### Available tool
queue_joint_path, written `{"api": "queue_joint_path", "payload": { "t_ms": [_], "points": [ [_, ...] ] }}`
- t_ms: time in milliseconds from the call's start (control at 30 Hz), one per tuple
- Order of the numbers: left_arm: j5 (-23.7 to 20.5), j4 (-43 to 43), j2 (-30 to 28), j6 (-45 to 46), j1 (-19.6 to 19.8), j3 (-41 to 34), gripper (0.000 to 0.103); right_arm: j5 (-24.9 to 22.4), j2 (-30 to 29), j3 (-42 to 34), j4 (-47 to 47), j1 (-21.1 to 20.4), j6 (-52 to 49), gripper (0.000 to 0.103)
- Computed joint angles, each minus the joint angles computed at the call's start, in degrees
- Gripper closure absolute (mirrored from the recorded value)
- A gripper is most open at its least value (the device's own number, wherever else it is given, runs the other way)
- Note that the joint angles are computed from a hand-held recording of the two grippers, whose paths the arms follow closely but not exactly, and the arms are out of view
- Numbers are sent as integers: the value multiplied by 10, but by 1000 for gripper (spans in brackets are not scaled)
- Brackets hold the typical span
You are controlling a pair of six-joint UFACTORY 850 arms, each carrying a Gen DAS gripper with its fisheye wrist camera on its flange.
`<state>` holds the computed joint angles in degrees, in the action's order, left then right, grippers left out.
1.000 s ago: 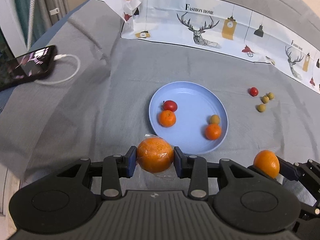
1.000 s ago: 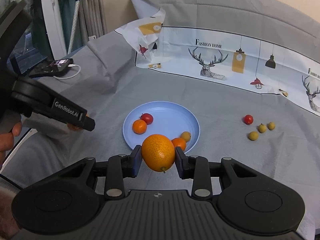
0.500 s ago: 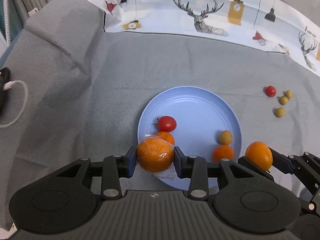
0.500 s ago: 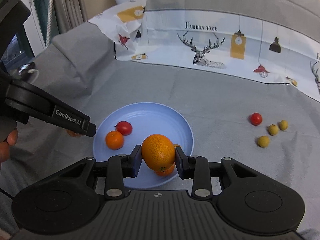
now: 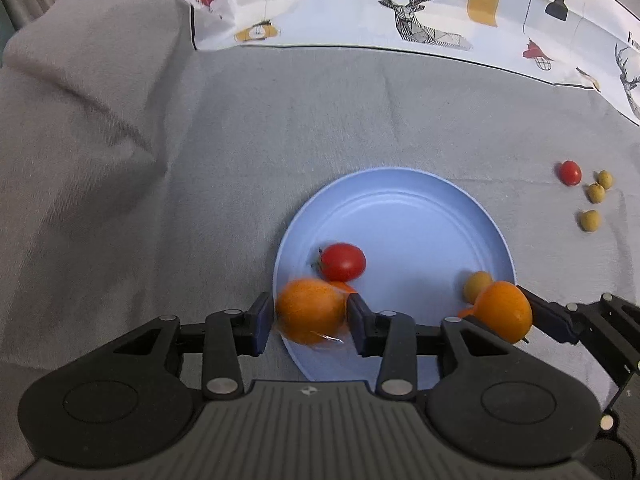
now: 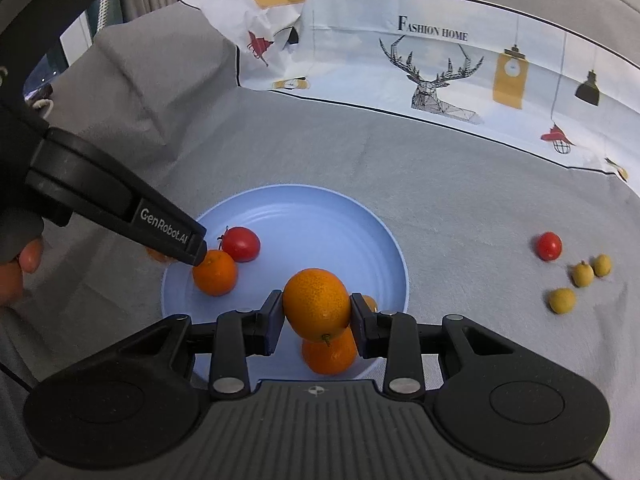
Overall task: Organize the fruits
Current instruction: 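Open both tools to drop the mandarins onto the blue plate, then lift both tools away from the blue plate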
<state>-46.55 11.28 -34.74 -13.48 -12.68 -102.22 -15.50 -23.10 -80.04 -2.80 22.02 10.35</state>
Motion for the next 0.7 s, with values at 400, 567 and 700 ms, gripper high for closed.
{"api": "queue_joint_path", "payload": {
  "t_ms": [400,567,700],
  "points": [
    [51,43,109,-32,-8,112,0,-9,51,35,-29,0,47,14],
    [58,71,199,-73,-14,214,0,-37,120,96,20,12,49,10],
    [71,111,266,-134,-24,284,0,-25,177,144,-57,39,133,8]
  ]
}}
